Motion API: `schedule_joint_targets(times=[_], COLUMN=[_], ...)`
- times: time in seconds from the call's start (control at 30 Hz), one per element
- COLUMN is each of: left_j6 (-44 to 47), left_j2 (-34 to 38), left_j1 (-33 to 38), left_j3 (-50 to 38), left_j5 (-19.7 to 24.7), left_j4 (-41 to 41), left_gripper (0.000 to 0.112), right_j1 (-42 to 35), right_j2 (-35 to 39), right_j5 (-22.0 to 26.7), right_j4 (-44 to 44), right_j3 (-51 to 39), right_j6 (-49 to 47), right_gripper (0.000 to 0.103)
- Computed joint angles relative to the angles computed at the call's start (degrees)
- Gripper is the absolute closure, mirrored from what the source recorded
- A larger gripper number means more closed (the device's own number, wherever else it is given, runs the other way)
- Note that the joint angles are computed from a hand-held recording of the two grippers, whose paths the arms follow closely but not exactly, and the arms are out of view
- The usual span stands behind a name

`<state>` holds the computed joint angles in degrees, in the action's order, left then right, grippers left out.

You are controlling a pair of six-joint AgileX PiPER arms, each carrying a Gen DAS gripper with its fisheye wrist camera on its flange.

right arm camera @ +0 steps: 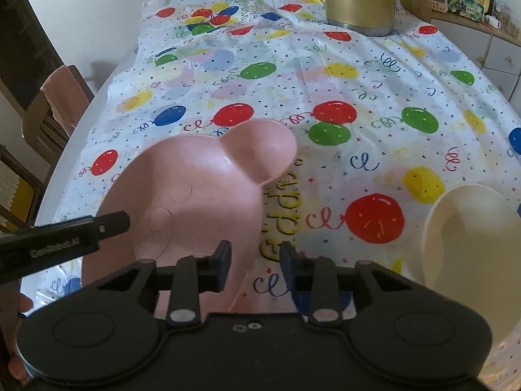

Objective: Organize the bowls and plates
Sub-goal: 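Close the left gripper on the pink bear plate rim while the right gripper grips it too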

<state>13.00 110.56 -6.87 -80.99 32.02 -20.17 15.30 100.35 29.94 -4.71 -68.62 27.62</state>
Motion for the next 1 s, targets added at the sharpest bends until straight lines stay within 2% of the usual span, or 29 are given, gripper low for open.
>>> schedule_joint_targets(times=[0.1,0.27,0.6,1.0], left_j6=[1.4,1.6,2.0,-0.8], left_j2=[0.1,0.1,-4.1,-17.5], left_j1=[0.2,0.4,1.0,0.1], left_j3=[0.0,0.0,4.0,12.9], left_j5=[-0.1,0.2,2.8,6.2], left_j4=[-1.3,-1.4,-1.7,1.2], left_gripper=[0.086,0.091,0.091,0.091], right_j1=[-0.3,0.0,0.8,0.7], right_j2=[0.5,0.5,-3.3,-15.0], right_j5=[0.1,0.5,2.1,6.9], right_j4=[2.3,1.4,1.6,7.9], right_j3=[-0.4,-0.3,1.9,7.4], right_j6=[-1.4,0.8,-0.4,-9.1], right_gripper=[0.087,0.094,0.096,0.095])
